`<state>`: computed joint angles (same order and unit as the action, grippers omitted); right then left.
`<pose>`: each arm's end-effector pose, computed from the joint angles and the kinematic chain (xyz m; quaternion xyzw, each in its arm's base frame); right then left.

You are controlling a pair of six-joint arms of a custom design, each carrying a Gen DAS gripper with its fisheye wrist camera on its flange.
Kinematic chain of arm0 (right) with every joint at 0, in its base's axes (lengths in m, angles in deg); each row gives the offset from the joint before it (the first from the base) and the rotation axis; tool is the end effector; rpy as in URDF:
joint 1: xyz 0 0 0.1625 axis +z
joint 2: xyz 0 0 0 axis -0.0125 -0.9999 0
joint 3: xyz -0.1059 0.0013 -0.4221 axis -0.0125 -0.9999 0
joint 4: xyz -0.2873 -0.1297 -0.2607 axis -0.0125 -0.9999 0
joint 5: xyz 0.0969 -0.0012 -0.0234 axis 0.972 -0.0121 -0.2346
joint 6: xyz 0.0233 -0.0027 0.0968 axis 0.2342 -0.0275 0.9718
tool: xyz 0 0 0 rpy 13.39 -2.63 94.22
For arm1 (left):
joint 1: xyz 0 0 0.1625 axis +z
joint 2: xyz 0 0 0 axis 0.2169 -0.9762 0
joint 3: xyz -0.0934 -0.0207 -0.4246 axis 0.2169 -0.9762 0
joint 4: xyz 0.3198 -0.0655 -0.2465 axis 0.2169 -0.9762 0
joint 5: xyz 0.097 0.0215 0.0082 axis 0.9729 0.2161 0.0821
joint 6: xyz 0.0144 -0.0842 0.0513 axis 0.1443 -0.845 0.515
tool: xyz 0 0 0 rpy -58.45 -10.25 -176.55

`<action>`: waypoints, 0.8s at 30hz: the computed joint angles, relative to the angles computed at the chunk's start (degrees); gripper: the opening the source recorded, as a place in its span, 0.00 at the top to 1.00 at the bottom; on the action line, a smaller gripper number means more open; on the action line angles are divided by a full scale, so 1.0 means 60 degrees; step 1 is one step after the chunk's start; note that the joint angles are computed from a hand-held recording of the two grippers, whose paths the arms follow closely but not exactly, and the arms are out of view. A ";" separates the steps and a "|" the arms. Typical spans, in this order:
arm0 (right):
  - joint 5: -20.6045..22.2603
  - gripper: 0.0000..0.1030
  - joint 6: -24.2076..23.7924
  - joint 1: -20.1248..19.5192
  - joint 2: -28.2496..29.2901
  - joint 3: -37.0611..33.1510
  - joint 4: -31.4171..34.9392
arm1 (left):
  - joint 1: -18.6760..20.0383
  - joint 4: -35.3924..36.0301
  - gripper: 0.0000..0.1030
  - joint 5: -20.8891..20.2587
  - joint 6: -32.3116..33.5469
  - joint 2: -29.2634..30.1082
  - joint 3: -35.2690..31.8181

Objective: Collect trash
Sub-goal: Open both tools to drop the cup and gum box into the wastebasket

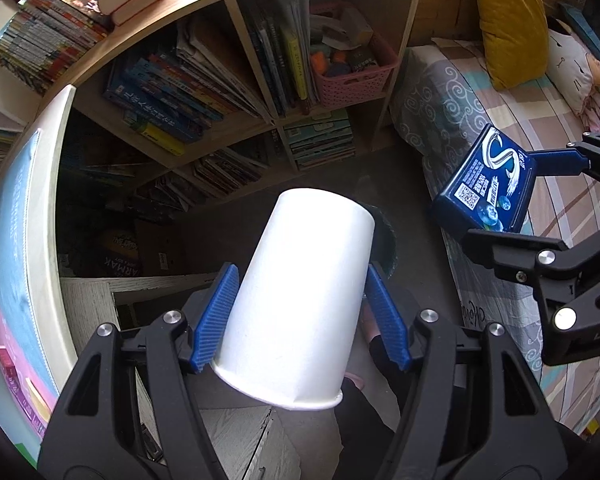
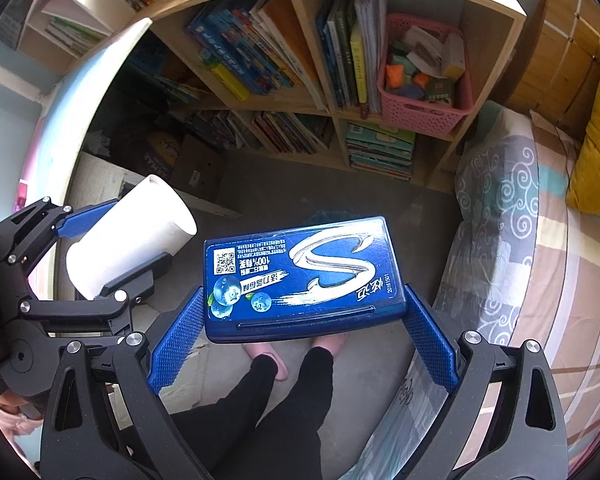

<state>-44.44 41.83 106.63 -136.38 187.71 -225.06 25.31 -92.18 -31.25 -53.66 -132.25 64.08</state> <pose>0.1444 -0.2683 0.0957 -0.2732 -0.8876 0.2421 0.2808 -0.2235 -0.4009 0.0290 0.5924 0.7434 0.1294 0.2824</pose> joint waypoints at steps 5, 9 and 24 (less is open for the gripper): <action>0.0146 0.09 -0.0088 -0.0318 0.0099 0.0270 -0.0492 | -0.0026 0.0016 0.38 -0.0006 0.0027 0.0278 -0.0054; 0.0303 0.09 -0.0123 -0.0550 0.0233 0.0459 -0.0928 | -0.0083 -0.0040 0.35 -0.0062 0.0146 0.0426 -0.0015; 0.0045 0.09 0.0202 -0.0589 -0.0099 0.0950 -0.1416 | -0.0126 -0.0276 0.14 0.0093 0.0247 0.0423 0.0092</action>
